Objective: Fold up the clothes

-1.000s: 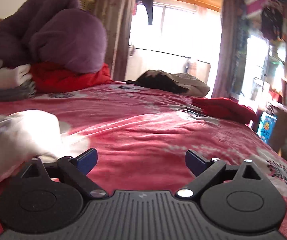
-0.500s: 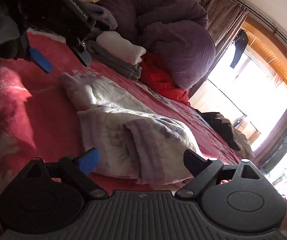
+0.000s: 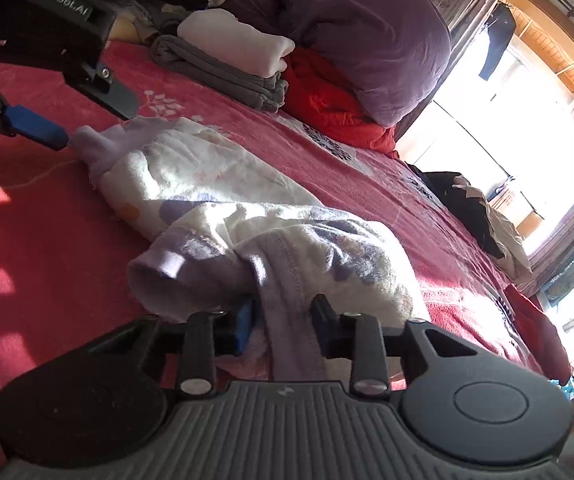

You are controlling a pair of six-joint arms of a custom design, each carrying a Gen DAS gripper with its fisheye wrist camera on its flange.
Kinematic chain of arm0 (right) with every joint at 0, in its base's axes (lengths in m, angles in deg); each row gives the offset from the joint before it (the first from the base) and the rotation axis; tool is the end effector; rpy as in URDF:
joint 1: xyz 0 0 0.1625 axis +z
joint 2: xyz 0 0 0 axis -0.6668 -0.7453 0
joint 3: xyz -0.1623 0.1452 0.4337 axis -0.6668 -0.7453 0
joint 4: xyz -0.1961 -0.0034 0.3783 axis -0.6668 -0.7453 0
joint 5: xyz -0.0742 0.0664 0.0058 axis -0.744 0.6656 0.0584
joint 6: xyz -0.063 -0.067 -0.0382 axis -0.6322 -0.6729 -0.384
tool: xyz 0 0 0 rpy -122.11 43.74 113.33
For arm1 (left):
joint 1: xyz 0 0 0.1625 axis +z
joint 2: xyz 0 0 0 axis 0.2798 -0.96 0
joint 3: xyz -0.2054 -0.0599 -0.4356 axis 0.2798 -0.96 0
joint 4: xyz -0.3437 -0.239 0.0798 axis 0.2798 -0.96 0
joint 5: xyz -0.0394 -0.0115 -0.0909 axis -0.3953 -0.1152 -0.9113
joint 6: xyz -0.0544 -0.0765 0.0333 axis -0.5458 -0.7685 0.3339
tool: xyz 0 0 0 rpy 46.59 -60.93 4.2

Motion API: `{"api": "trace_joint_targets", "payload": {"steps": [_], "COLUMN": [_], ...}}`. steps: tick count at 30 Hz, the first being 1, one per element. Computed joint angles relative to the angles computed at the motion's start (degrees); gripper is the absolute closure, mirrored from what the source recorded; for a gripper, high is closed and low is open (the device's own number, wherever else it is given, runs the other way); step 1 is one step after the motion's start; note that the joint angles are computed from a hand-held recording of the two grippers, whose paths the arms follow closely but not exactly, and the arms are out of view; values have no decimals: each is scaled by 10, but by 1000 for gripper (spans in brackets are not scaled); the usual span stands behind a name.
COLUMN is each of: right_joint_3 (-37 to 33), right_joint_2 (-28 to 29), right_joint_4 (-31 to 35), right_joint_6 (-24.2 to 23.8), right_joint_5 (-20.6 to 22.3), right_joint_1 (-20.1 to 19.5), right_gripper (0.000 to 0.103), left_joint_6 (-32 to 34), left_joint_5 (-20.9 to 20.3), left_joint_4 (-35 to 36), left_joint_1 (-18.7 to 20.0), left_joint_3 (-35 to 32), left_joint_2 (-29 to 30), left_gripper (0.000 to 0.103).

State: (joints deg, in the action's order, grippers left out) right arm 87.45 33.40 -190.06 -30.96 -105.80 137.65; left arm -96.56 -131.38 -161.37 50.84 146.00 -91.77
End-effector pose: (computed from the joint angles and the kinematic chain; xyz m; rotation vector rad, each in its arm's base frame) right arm 0.1499 -0.7647 0.1590 0.7364 -1.7355 0.8105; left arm -0.1933 -0.8569 0.1077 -0.1089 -2.8992 1.1436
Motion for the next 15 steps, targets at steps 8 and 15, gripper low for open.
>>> {"api": "trace_joint_targets", "payload": {"steps": [8,15], "right_joint_3": [18,42], "right_joint_2": [-49,-112], "right_joint_4": [62,156], "right_joint_6": [122,334], "right_joint_5": [14,73], "right_joint_1": [7,16], "right_gripper": [86,86], "left_joint_6": [2,15], "left_joint_5": [13,2], "left_joint_4": [25,43], "left_joint_1": [3,11], "left_joint_3": [-6,-10], "left_joint_2": [-1,-2], "left_gripper": [32,32]}}
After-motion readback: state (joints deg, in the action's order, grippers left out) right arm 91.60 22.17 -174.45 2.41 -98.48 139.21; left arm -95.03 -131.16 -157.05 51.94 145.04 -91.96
